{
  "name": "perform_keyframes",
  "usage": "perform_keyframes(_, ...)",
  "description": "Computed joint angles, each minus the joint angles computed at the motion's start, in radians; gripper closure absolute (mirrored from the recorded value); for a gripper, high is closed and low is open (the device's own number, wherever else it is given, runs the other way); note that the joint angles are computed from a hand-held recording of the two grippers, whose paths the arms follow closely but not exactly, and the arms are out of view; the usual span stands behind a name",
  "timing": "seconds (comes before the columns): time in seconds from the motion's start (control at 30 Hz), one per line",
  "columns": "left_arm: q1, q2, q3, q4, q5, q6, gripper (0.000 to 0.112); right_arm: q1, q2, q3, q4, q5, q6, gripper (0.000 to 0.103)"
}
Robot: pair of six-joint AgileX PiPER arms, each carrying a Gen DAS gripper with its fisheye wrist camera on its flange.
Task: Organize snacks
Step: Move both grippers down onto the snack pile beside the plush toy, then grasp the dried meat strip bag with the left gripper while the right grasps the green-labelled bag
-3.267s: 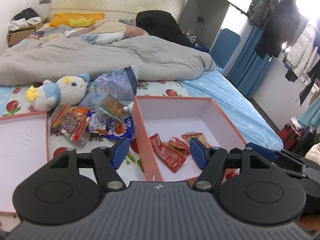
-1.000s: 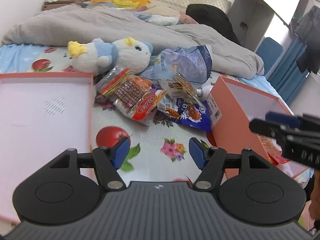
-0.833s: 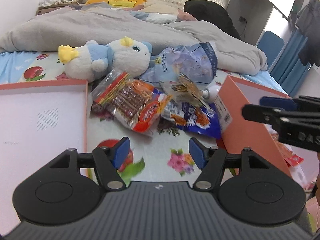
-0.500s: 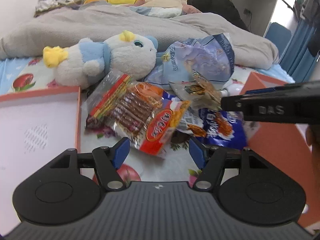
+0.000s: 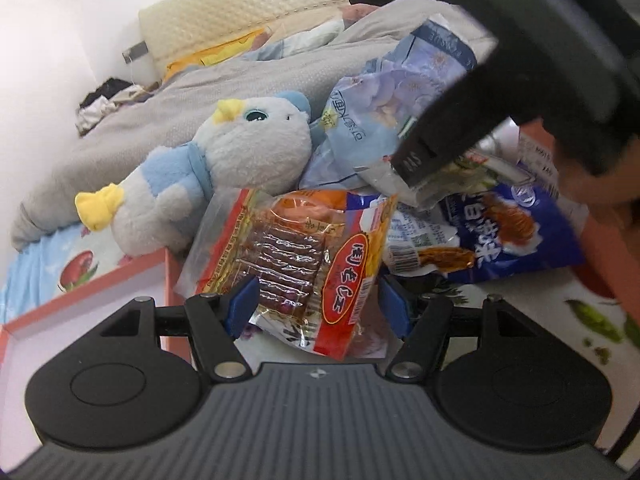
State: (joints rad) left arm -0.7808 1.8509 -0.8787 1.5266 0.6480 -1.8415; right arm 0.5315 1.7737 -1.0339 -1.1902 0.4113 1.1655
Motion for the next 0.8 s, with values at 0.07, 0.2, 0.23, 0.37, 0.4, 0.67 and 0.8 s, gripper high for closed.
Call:
perform_keyframes(0.07,0.000,0.028,-0.020,-0.008,0.016,0.025,0.042,0.002,0.027,-0.020,-0.015,0.002,0.004,0.060)
perform_keyframes(0.2,-0.004,0.079,-0.062,-0.021,0.066,0.059,0.042,0.014,0.088,-0.064,-0.087,0.031,0.046,0.061)
perform_keyframes(0.23,-0.004,0.085,-0.067,-0.022,0.076,0.062,0.042,0.018,0.100,-0.074,-0.097,0.041,0.046,0.061)
perform_keyframes(0.37,0.017,0.113,-0.094,-0.020,0.081,0.064,0.042,0.019,0.128,-0.104,-0.090,0.050,0.046,0.069)
perform_keyframes(0.4,0.020,0.118,-0.096,-0.012,0.086,0.060,0.045,0.022,0.134,-0.108,-0.098,0.054,0.049,0.072)
perform_keyframes(0.67,0.042,0.073,-0.049,0.059,0.058,-0.039,0.090,0.017,0.124,-0.103,-0.081,0.063,0.020,0.090)
perform_keyframes(0.8,0.050,0.029,-0.022,0.081,0.031,-0.080,0.104,0.027,0.071,-0.050,-0.120,0.055,0.050,0.091)
